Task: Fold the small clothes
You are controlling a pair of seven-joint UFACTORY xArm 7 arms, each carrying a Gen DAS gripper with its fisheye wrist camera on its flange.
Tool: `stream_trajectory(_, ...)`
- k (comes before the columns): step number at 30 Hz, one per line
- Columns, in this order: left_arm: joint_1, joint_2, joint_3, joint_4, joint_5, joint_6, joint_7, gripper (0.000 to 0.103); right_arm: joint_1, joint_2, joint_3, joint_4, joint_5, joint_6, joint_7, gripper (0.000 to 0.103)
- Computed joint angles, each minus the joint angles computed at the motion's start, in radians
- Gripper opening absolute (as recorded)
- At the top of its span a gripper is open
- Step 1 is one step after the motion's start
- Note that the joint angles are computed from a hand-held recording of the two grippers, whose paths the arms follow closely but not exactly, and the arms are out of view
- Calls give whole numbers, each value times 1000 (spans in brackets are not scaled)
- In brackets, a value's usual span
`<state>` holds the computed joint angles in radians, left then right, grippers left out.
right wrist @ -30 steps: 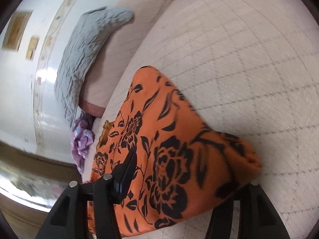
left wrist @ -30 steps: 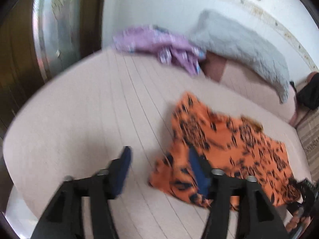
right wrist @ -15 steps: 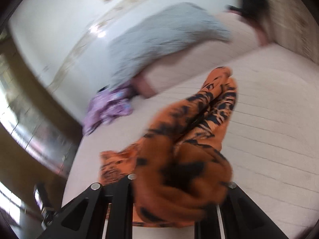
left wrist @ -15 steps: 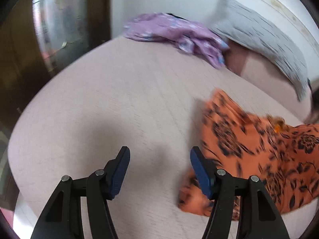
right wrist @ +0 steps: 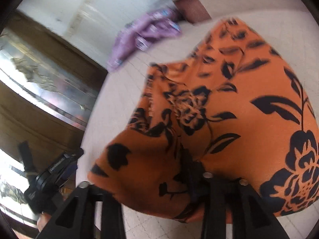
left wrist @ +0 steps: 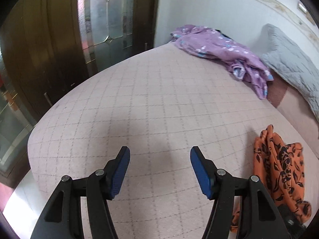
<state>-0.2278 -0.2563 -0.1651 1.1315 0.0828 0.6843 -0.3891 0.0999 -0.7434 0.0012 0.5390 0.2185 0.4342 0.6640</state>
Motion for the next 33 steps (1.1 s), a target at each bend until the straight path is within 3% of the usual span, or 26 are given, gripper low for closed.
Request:
stream_trajectory(1,-11,-4,0,-5,-15,-22,14,64,63,-31,-52,-22,47,-37,-66,79)
stream_trajectory(3,-32,-10,8,-6,-55,-46,52,64,161,-107,-135,-52,108,-48,-159,81)
stream_trajectory(5,-62,-26,18,-20,-115,-87,107,64,188,-188,-166,-71,133,-19,-222,81)
stream_trajectory(8,-127,-61,37,-56,-225,-159,221,64,40,-352,-95,-128,68,53,-189,79)
stream_trajectory(10,-176,-84,42,-75,-287,-168,308,64,-97,-440,-49,-137,-3,173,-135,56)
stream_trajectory(12,-219,-111,31,-98,-319,-180,383,64,-159,-439,-61,-132,-36,234,-139,41)
stream_trajectory(13,-233,-125,18,-113,-319,-193,409,64,-177,-450,-77,-144,-52,255,-132,39)
stream_trajectory(16,-181,-135,-87,-133,-176,-182,357,65,-198,-439,-99,-177,-76,264,-152,38)
stream_trajectory(18,-99,-88,-186,-100,7,-90,237,65,-206,-443,-98,-188,-84,291,-159,38)
stream_trajectory(20,-56,-21,-236,-51,131,20,151,65,-202,-420,-103,-179,-82,284,-170,38)
stream_trajectory(24,-125,9,-148,-25,51,33,169,67,-189,-302,-131,-102,-79,230,-217,38)
stream_trajectory(33,-162,15,-135,-34,169,-2,125,67,-185,190,-222,177,-6,83,-318,38)
